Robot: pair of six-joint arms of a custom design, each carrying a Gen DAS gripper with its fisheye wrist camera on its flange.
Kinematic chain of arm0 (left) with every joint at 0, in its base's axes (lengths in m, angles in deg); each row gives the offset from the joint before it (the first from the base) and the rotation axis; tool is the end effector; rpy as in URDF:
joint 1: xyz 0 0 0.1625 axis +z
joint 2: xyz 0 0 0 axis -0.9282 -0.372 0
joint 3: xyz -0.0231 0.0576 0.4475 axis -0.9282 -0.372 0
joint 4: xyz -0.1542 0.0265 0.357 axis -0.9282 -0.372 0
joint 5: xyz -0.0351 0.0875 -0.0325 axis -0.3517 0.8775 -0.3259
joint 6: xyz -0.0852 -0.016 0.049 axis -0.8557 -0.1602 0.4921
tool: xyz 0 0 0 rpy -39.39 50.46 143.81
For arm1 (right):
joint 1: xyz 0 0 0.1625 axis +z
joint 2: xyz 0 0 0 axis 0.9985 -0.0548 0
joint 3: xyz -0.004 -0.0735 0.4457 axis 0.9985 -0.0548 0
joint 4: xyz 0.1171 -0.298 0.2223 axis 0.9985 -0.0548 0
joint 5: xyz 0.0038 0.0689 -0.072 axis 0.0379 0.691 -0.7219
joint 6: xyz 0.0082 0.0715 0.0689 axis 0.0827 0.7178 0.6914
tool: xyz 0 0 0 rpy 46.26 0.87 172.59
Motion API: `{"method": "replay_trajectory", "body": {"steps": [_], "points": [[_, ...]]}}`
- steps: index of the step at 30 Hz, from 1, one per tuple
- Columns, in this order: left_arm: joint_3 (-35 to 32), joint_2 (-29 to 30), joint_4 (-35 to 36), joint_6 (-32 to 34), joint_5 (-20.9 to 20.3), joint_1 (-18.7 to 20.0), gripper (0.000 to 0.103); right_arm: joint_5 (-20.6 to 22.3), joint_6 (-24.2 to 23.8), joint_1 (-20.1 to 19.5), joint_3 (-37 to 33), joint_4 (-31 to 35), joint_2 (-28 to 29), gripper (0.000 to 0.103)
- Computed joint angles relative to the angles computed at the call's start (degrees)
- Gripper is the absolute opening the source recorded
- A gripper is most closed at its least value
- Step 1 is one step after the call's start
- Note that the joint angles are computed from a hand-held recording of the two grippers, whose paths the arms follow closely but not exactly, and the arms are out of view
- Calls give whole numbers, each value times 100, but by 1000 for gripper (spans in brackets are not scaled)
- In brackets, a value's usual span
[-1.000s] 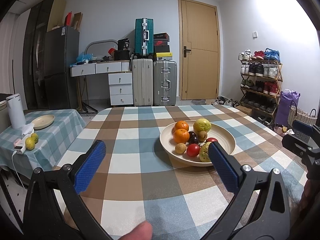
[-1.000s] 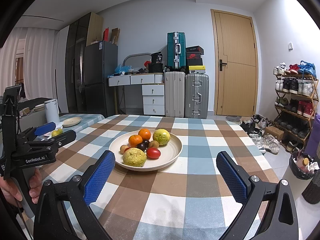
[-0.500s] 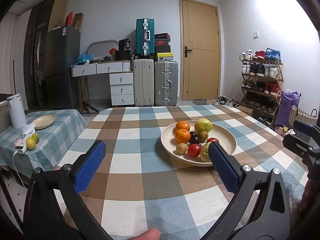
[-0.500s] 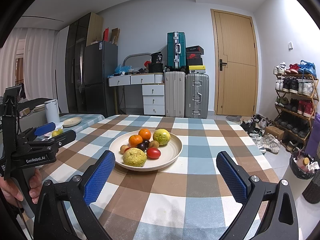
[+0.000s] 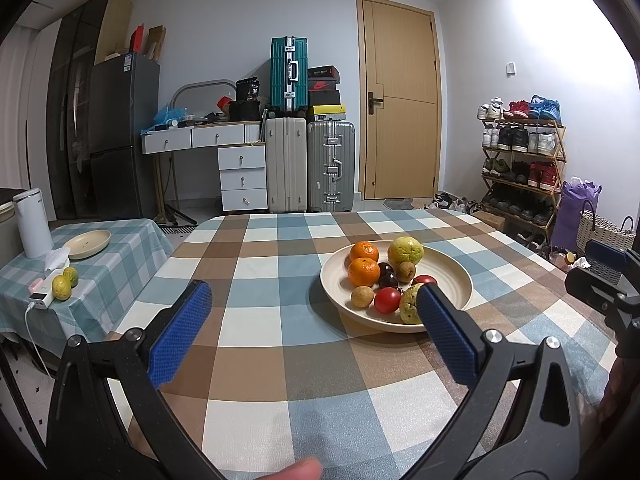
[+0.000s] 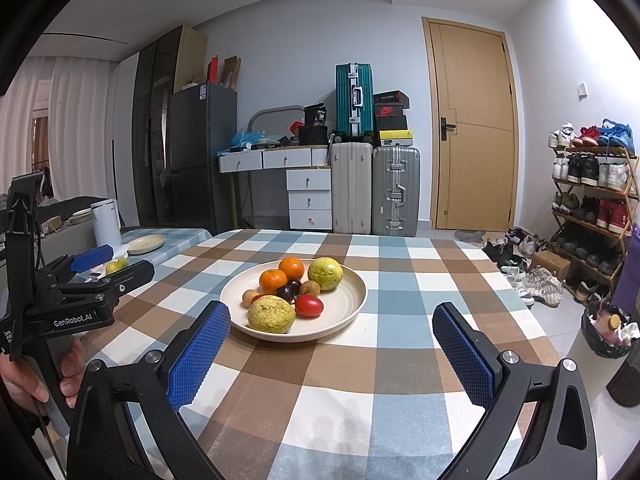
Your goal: Organize fruits
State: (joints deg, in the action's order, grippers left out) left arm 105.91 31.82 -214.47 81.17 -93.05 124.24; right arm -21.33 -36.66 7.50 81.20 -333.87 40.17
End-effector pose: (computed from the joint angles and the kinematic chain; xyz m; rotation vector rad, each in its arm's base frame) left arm -0.1825 -0.5949 0.2282 1.0034 2.1703 -1.3172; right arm 0.1383 -0.4848 0.1706 0.5100 -1.9651 1.4667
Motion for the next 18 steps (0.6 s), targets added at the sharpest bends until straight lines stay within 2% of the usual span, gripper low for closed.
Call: {"method": "replay_trajectory", "body": {"steps": [18], "points": [[-22,11,35,13,-48,-5,102,9,3,-8,3,4,-6,103]]}}
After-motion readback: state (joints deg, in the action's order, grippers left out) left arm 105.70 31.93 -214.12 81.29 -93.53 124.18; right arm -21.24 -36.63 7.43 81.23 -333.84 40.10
